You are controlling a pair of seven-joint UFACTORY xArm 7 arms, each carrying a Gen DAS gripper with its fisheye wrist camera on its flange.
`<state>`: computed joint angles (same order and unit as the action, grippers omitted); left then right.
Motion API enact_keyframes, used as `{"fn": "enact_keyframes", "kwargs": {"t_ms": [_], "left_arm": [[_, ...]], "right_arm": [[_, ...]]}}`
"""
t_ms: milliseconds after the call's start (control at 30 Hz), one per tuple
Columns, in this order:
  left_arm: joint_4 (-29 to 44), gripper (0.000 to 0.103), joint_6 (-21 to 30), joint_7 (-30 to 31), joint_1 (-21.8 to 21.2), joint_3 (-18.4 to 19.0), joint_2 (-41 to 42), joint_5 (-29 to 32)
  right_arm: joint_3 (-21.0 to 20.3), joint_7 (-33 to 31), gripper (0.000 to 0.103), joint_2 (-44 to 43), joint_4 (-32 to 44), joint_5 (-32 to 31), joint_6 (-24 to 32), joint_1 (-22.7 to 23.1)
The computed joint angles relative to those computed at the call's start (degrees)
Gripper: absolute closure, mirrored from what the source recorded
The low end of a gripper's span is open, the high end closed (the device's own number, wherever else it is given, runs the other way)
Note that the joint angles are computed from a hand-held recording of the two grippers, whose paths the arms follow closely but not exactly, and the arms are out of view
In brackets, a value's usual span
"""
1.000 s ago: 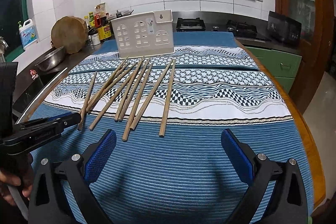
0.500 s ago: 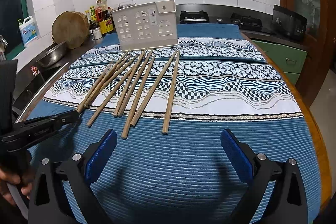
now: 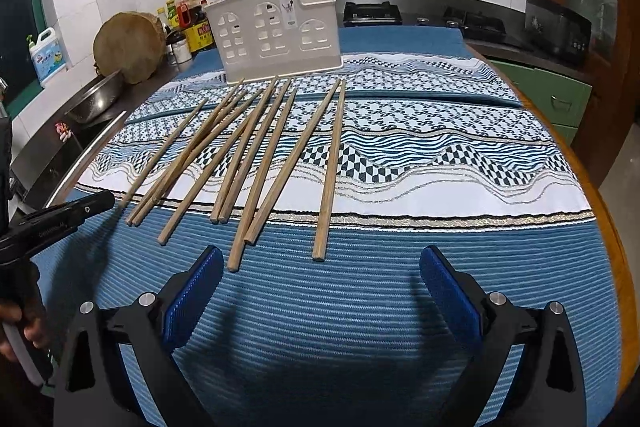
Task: Organize utensils
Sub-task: 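Lift the chopstick with the left tool while the right tool grasps another chopstick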
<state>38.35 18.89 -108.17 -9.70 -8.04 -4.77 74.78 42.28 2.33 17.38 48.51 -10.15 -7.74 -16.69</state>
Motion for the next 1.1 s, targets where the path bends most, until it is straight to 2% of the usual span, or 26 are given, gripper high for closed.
{"fn": "enact_keyframes", "kwargs": {"t_ms": [67,133,233,567,633,733,800,933,1033,1067,1100], "left_arm": [[0.4,0.097,-1.0,1.2,0.4,0.5,0.8,0.2],[0.7,0.095,-0.9,2.2,0.4,0.7,1.2,0.0],[1.3,0.095,-3.0,3.4,0.8,1.5,2.3,0.3],[4.2,0.095,-5.8,1.7,0.6,3.6,5.8,4.2],[4.6,0.095,-6.5,0.8,0.6,4.0,6.2,5.4],[4.9,0.095,-8.4,-1.3,0.9,4.6,6.6,7.5],[5.4,0.095,-9.3,-2.3,1.2,4.9,7.1,8.6],[6.2,0.094,-8.2,1.8,0.8,4.8,7.9,5.6],[6.5,0.096,-8.9,3.6,0.8,5.3,8.2,4.4],[6.7,0.096,-9.1,4.0,0.8,5.5,8.4,4.2],[6.7,0.096,-9.0,4.9,0.7,5.5,8.4,3.3]], "right_arm": [[-1.8,0.0,0.012,0.3,0.8,0.4,0.6,2.1],[-2.8,-0.4,0.02,0.7,1.6,1.1,1.3,3.5],[-3.9,-1.6,0.024,1.3,2.7,3.3,2.4,5.0],[-9.2,-6.0,0.05,2.5,6.3,10.2,5.3,11.6],[-11.6,-6.6,0.054,2.7,7.1,11.0,6.1,14.3],[-21.2,-5.2,0.055,1.8,8.0,10.6,6.7,24.0],[-22.9,-5.7,0.06,1.8,8.4,11.2,7.1,25.9],[-34.3,-2.2,0.069,1.6,9.4,8.0,7.9,36.6],[-37.8,-0.6,0.08,2.1,10.1,5.9,7.8,39.7],[-37.1,-0.8,0.086,2.2,10.2,5.9,7.7,38.9],[-37.2,-0.6,0.095,2.3,10.4,5.8,7.7,38.9]]}}
